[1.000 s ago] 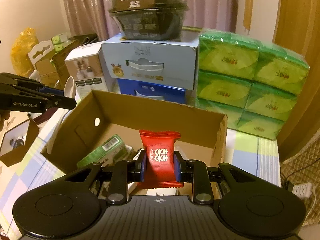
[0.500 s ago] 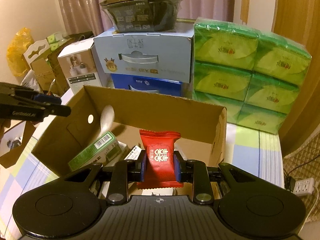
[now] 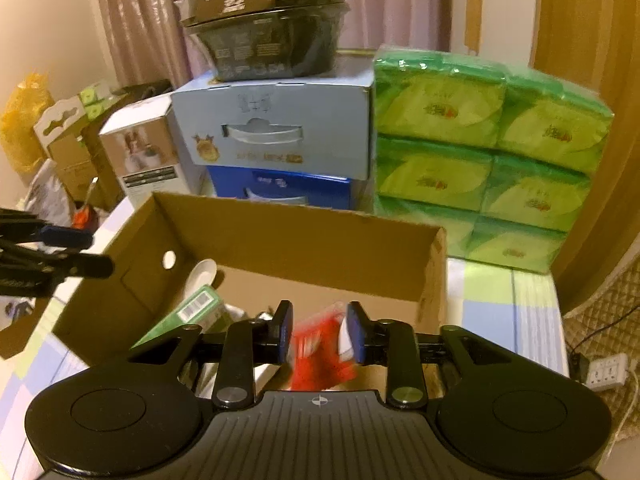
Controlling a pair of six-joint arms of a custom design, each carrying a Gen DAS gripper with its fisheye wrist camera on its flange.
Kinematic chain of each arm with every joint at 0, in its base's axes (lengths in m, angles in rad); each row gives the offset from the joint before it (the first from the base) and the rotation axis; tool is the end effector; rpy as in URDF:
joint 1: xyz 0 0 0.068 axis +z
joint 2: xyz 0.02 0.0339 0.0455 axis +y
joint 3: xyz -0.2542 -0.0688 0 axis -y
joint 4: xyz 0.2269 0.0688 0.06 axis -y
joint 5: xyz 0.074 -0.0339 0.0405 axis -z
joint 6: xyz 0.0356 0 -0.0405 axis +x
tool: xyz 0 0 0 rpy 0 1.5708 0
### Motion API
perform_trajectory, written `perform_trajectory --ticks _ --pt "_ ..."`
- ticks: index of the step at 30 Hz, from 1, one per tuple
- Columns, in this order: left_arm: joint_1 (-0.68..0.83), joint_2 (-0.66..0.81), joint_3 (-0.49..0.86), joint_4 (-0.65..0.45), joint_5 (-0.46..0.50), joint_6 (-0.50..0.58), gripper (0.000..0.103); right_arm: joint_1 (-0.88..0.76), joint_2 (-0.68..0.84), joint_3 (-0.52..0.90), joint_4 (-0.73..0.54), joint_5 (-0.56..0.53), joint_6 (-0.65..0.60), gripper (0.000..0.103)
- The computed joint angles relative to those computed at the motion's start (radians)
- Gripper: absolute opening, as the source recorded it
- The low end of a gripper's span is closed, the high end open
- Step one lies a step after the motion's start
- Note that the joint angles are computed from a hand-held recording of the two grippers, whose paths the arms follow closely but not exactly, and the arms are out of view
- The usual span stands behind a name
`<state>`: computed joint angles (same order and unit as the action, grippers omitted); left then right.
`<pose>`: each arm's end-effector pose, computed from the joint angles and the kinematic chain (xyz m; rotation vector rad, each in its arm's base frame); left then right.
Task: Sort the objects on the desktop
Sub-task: 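Lower the spoon and red candy into the box and open both tools, then withdraw both tools from the box toward the silver tea bag and clear packet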
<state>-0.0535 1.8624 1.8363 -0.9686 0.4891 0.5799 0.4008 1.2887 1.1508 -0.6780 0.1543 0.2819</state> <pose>0.3775 -0.0370 0.3226 0.9303 2.2599 -0.3994 0.2388 0.0952 0.3064 -0.0685 2.3778 0.1424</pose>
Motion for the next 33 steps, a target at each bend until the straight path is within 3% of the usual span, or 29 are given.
perform_trajectory --ticks 2,4,10,17,27,33 --pt "0.004 -0.011 -0.009 -0.002 0.011 0.003 0.052 -0.005 -0.013 -0.011 0.006 -0.004 0.003 0.047" --pt "0.009 -0.027 -0.024 0.000 0.025 0.009 0.059 -0.003 -0.022 -0.017 -0.002 0.003 -0.002 0.047" --pt "0.033 -0.092 -0.089 -0.011 0.069 0.042 0.068 0.021 -0.066 -0.036 -0.051 0.030 0.012 0.052" --pt "0.089 -0.188 -0.172 -0.050 0.111 0.086 0.077 0.170 -0.119 -0.030 -0.174 0.130 0.067 0.070" --pt "0.231 -0.337 -0.239 -0.193 0.182 0.184 0.091 0.503 -0.161 0.059 -0.403 0.314 0.289 0.094" --pt "0.352 -0.426 -0.276 -0.327 0.233 0.290 0.099 0.716 -0.148 0.114 -0.533 0.407 0.470 0.099"
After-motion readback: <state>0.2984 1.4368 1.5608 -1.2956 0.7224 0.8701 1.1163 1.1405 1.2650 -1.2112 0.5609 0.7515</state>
